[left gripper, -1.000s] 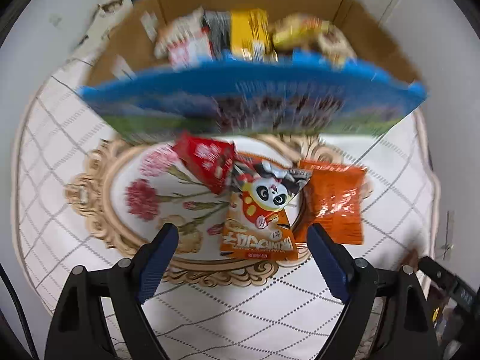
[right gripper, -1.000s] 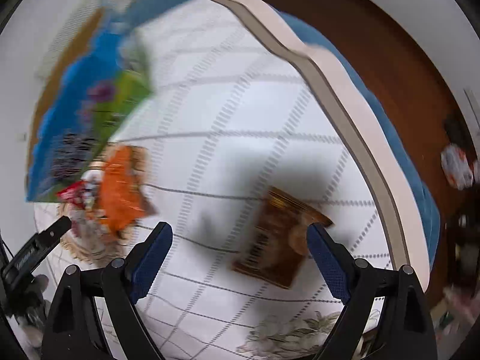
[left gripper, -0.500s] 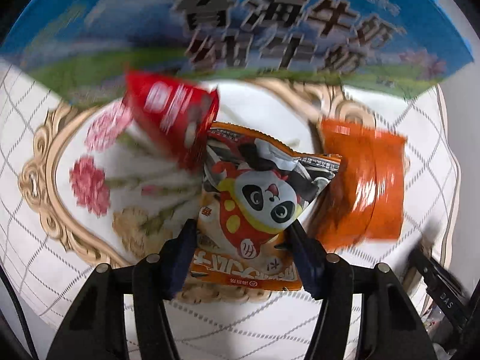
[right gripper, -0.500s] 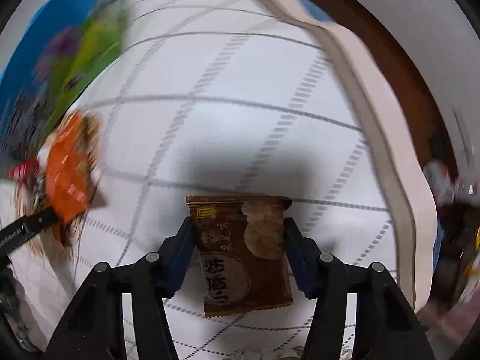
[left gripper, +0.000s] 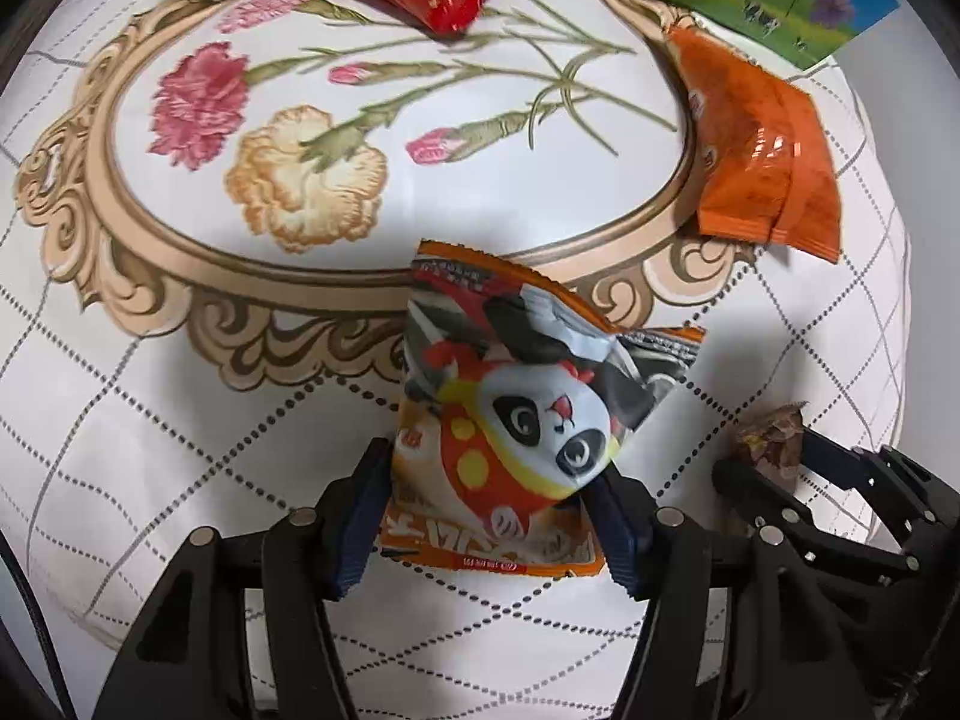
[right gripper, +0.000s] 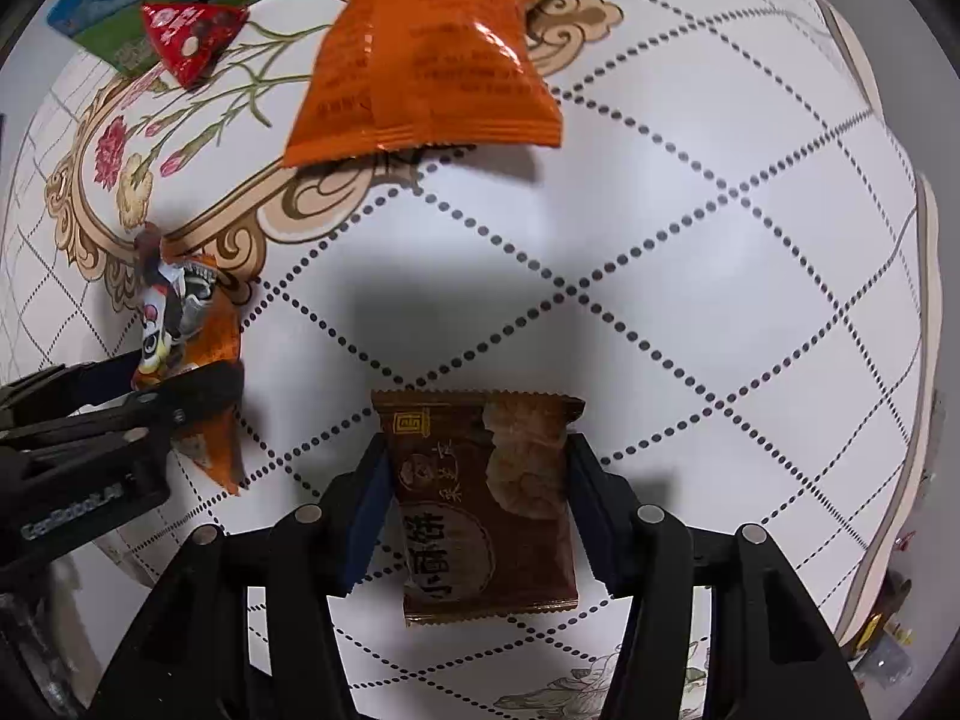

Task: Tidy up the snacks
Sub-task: 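Grasp the red panda bag with the left tool while the right tool grasps the brown biscuit pack, then carry both packs into the box and open both tools to release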

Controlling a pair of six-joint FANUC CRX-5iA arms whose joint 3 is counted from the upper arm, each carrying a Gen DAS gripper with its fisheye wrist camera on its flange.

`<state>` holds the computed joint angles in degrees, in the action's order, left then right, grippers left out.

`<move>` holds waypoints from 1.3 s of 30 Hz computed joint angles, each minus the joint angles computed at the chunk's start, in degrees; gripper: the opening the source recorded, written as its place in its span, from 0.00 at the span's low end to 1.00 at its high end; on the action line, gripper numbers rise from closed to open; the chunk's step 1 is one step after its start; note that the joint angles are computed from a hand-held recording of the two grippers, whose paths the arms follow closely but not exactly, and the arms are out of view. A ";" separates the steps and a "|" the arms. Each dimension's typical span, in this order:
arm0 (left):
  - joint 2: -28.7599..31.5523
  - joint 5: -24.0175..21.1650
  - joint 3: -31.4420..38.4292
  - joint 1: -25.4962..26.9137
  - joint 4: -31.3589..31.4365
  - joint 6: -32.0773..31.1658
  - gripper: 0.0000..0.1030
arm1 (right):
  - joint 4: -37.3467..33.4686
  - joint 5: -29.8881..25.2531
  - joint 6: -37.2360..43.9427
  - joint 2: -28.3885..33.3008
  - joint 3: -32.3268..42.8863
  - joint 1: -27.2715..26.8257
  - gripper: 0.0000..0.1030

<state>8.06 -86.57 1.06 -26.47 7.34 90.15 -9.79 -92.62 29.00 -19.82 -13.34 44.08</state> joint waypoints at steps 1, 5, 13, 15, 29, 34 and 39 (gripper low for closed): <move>0.26 0.05 -0.05 -0.42 -0.45 0.34 0.59 | -0.66 0.28 -0.20 -0.15 -0.01 -0.79 0.58; 0.11 0.00 -0.39 -1.26 -1.82 1.74 0.60 | -3.54 0.97 0.10 -1.19 -0.18 -4.15 0.64; 1.28 -0.50 1.71 -2.10 -3.42 2.95 0.59 | -3.16 0.67 0.23 -5.51 -4.93 -2.03 0.68; 1.74 -0.92 3.10 -3.06 -3.96 4.09 0.58 | -1.37 -0.23 -1.12 -6.42 -5.31 0.85 0.66; -1.99 -2.45 7.71 -3.77 -1.74 4.08 0.53 | 3.74 -0.20 -5.04 -13.64 -3.17 3.93 0.55; 0.10 -2.95 16.59 -1.53 4.08 3.96 0.53 | 4.95 -0.45 1.26 -12.26 4.59 -3.15 0.55; 8.85 -5.25 33.75 0.99 10.47 5.27 0.53 | 3.32 1.33 15.83 -3.46 18.27 -17.72 0.55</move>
<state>16.90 -91.82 34.81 -25.48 17.81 95.42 -6.47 -91.29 44.82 -23.28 4.92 26.36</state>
